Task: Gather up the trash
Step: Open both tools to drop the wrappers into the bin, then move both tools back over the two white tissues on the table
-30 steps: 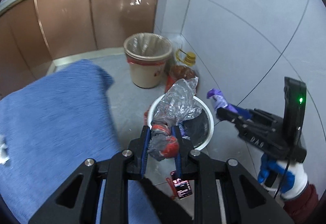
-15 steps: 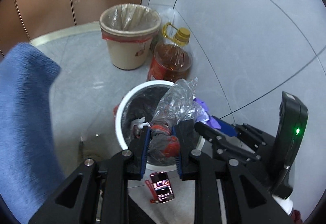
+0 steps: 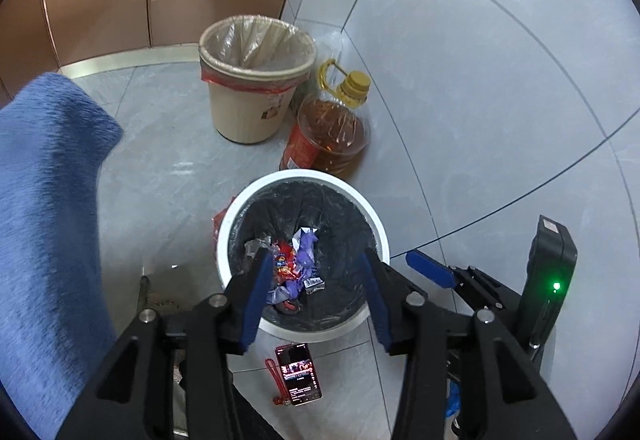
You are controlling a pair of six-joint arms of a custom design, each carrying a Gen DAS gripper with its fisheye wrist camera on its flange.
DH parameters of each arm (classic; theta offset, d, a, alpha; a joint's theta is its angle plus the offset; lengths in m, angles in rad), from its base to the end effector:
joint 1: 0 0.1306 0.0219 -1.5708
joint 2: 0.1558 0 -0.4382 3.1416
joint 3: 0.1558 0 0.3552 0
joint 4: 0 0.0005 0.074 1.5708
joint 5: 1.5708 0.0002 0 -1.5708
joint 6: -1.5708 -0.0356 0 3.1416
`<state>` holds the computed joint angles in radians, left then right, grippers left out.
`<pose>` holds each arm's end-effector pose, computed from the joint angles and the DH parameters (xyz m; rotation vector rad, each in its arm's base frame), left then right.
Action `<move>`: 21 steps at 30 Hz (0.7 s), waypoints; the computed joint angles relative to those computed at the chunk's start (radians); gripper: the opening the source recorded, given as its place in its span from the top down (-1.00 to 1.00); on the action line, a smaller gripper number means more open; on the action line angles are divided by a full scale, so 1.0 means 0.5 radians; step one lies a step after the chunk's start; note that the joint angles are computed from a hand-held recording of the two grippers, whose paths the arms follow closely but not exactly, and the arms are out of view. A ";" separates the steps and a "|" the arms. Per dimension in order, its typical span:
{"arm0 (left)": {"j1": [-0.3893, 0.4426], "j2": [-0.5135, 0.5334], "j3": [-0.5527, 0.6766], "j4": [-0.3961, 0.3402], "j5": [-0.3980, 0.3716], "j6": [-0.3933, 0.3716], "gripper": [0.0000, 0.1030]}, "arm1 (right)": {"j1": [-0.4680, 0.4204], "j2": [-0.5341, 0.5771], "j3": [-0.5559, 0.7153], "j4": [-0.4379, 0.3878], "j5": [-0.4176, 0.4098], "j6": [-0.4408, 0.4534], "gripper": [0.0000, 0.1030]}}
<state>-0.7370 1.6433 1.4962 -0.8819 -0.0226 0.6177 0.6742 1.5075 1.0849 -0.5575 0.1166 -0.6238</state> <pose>0.3918 -0.3552 0.4114 0.1509 2.6670 -0.4415 0.3522 0.2755 0.3303 -0.0192 2.5805 0.3545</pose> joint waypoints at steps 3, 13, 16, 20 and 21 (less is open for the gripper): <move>-0.013 -0.071 -0.015 -0.017 -0.056 0.012 0.16 | 0.025 -0.036 0.016 -0.014 0.026 -0.010 0.08; -0.127 -0.382 -0.088 -0.082 -0.290 0.073 0.03 | 0.233 -0.208 0.121 -0.174 0.211 -0.064 -0.01; -0.175 -0.487 -0.115 -0.117 -0.379 0.088 0.03 | 0.308 -0.244 0.150 -0.218 0.265 -0.087 -0.02; -0.237 -0.627 -0.179 -0.140 -0.490 0.133 0.03 | 0.423 -0.274 0.197 -0.279 0.341 -0.111 -0.02; -0.251 -0.662 -0.195 -0.144 -0.525 0.145 0.03 | 0.455 -0.278 0.212 -0.298 0.361 -0.115 -0.02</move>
<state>-0.8626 1.3122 1.3986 -0.9539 -0.2852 0.6903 0.9018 1.3683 1.1909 -0.7067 0.2972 -0.6814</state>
